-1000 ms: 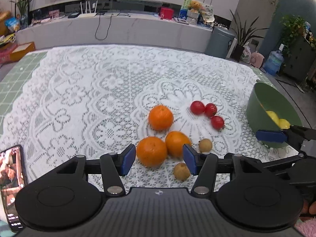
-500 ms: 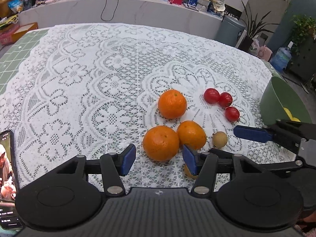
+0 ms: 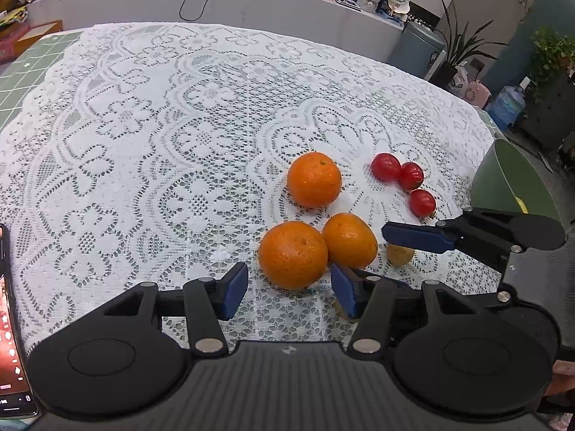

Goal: Organize fruits
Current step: 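Grasp a tangerine with the left tool while the right tool grasps another tangerine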

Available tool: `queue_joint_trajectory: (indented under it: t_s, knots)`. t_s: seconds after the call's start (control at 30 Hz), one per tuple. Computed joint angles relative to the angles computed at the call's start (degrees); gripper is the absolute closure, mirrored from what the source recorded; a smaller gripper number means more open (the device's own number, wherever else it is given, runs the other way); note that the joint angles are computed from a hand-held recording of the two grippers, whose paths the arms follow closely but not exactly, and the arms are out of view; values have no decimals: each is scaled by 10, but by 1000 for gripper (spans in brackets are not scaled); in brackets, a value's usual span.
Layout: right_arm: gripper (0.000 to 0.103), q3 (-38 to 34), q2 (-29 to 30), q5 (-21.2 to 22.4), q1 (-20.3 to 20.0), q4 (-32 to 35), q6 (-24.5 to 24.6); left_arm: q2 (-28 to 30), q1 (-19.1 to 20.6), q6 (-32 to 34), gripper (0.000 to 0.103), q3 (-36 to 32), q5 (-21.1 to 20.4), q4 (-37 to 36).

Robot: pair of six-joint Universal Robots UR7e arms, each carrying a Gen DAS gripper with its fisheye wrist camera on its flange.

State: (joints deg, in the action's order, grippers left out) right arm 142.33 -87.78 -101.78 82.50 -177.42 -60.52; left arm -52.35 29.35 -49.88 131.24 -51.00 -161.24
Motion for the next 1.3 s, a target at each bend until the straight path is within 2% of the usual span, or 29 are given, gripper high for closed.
queue_joint_trajectory:
  t_s: [0.43,0.53,0.67,0.83,1.0,1.3]
  knots:
    - [60,-7,35,-18,2,-34,1,8,16,-4,40,-7,-14,-2]
    - [64,-10,41,-21,1,-39,5,10,20,-2,40,-9,-18,-8]
    - [64,-10,46,-22,1,-44,3,17,23,4,40,-15,-20,-8]
    - [65,-11,47,-21,1,-44,5,24,27,7,42,-22,-18,-6]
    - [65,-10,46,-22,3,-46,4,27,29,16,51,-21,-23,-22]
    - [65,-6,30,-17,6,-52,-1,21,17,3,53,-12,-4,-32]
